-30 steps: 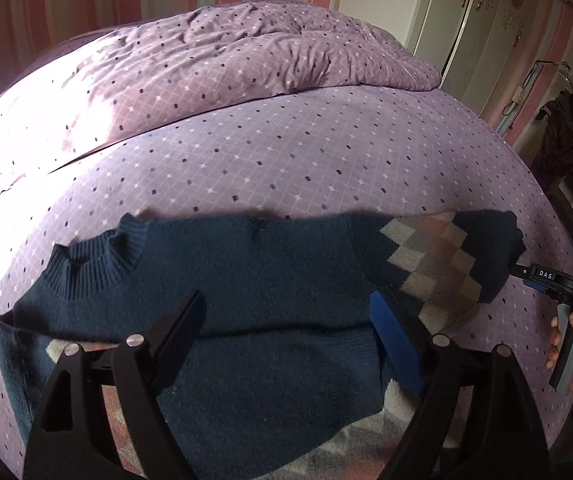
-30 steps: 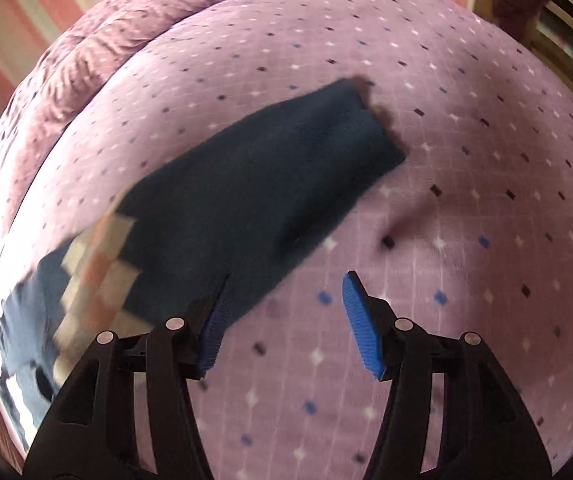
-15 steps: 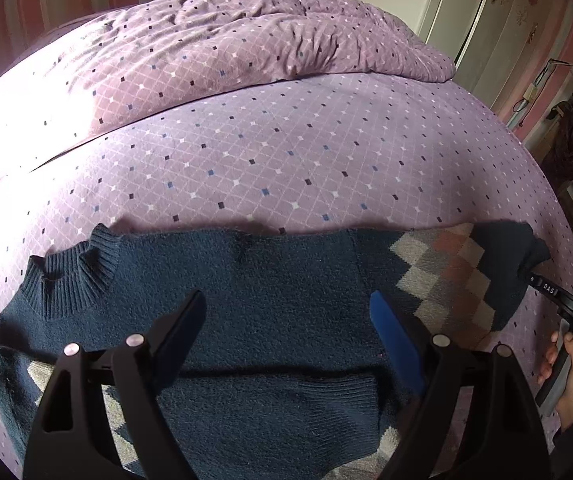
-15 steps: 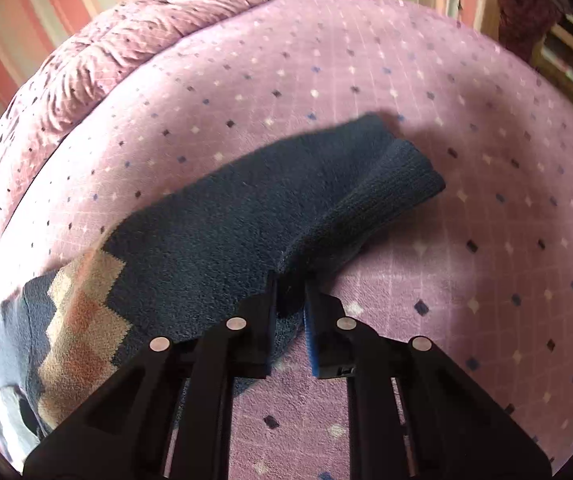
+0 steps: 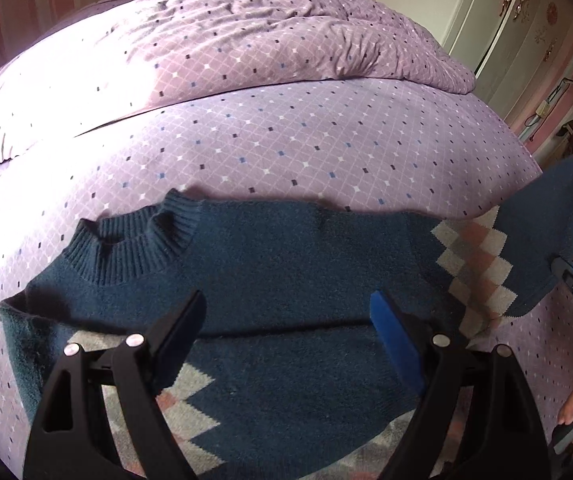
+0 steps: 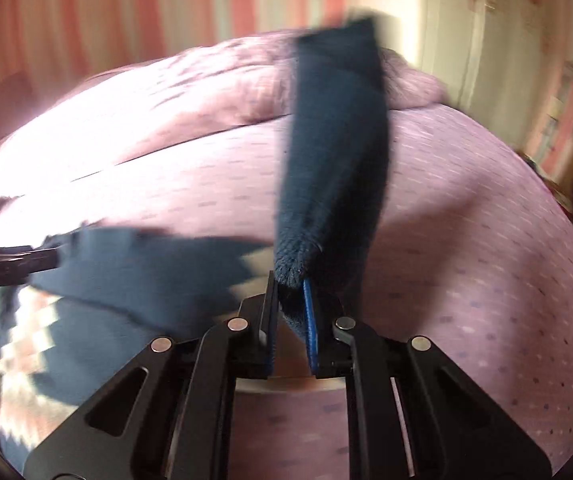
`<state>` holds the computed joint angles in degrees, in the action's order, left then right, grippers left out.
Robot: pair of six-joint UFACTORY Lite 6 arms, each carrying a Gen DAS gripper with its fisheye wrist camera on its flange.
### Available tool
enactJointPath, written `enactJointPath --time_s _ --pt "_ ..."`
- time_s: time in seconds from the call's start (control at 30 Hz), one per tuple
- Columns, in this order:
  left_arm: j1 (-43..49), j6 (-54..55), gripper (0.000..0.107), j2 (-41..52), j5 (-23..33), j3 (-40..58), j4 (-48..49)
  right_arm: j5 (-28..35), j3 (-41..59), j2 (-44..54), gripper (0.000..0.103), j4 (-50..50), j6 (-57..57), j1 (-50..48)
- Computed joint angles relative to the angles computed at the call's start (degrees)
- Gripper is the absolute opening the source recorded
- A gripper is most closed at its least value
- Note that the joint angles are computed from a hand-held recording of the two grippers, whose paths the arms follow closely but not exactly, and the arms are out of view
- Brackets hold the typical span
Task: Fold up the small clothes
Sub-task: 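Lift the sleeve with the right tool, fold it across the body, open, then grasp the sweater side edge with the left tool and fold it inward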
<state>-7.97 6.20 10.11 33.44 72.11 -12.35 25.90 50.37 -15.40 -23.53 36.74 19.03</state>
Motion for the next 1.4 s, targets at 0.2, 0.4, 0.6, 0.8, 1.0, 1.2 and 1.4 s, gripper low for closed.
enactJointPath --time_s 0.2,0.4,0.6,0.8,1.0,1.2,1.4 --pt "11.4 10.7 0.085 -8.3 1.5 -9.2 -3.8 2.5 12.0 16.6 0.012 1.2 13.5 20.0" --pt "24.2 23.5 0.085 -10.1 5.7 -13.3 -13.5 4.2 27.3 38.7 0.015 0.4 20.1 31.1" --pt "23.0 25.8 0.085 -8.8 5.4 -18.1 -20.7 1.1 15.9 28.3 0.032 1.1 17.8 31.5" --pt "14.1 19.7 0.085 -7.3 3.2 -18.5 -22.5 7.2 7.7 13.9 0.041 -1.0 15.8 28.6" --pt "10.5 17.4 0.085 -7.3 2.5 -24.5 -28.1 10.8 2.8 3.8 0.042 0.3 13.3 23.5" --pt "8.1 10.0 0.038 -9.2 -4.9 -28.1 -25.5 15.2 -2.0 -5.4 0.042 1.3 11.5 19.1" --pt "5.4 -0.2 0.006 -9.6 -7.3 -24.7 -8.8 18.8 -5.6 -11.9 0.042 3.7 11.2 17.1"
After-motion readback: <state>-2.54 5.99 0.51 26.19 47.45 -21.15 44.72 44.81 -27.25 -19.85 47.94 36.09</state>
